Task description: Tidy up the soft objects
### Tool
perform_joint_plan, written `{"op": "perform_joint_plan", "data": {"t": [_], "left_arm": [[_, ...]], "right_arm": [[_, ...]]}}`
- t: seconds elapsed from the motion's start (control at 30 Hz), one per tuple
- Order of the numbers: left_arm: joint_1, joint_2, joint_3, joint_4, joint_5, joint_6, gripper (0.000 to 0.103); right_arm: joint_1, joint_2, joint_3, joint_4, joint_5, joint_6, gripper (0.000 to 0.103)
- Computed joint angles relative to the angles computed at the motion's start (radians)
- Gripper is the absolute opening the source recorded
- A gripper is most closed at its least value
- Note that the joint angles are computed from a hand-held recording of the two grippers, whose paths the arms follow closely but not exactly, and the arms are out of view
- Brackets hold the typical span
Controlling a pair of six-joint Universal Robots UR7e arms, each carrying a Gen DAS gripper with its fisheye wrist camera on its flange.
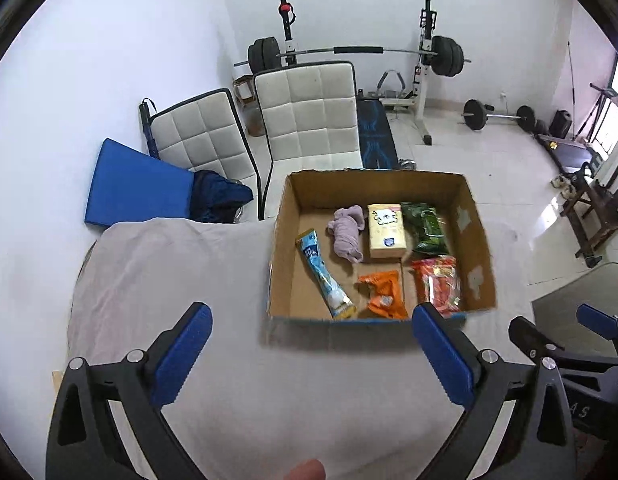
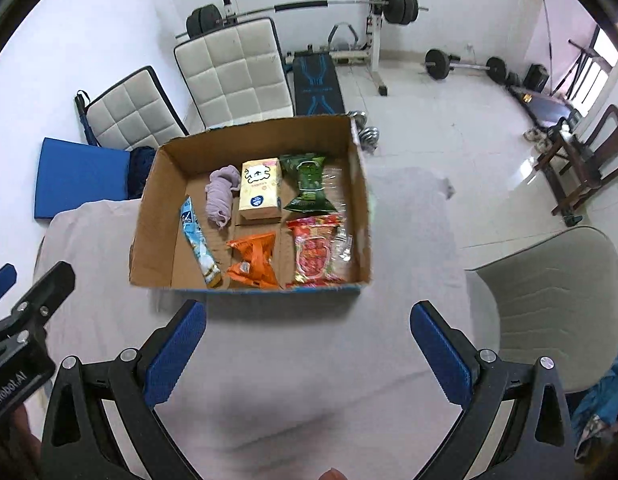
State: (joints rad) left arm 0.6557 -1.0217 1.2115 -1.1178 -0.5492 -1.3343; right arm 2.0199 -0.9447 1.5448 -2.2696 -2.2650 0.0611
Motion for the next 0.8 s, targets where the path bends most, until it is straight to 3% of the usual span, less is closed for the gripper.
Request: {"op": "perform_joint_plan", "data": {"t": [0.3, 0.4, 0.8], "left_arm": [[-0.097, -0.074, 0.045, 0.020, -0.065, -0.088, 0.103], [-0.131, -0.072, 0.019, 0.094, -0.077, -0.149, 0.103], [-0.228, -0.080, -0.016, 0.179, -0.111, -0.214, 0.103]], "right_arm": [[0.084, -0.191, 0.108, 0.031, 0.014, 0.023, 0.103], [0.122, -0.244, 0.133, 0.042, 0.007, 0.035, 0.103], [0.236, -0.374, 0.168, 0.175, -0.009, 0.119, 0.103]]}}
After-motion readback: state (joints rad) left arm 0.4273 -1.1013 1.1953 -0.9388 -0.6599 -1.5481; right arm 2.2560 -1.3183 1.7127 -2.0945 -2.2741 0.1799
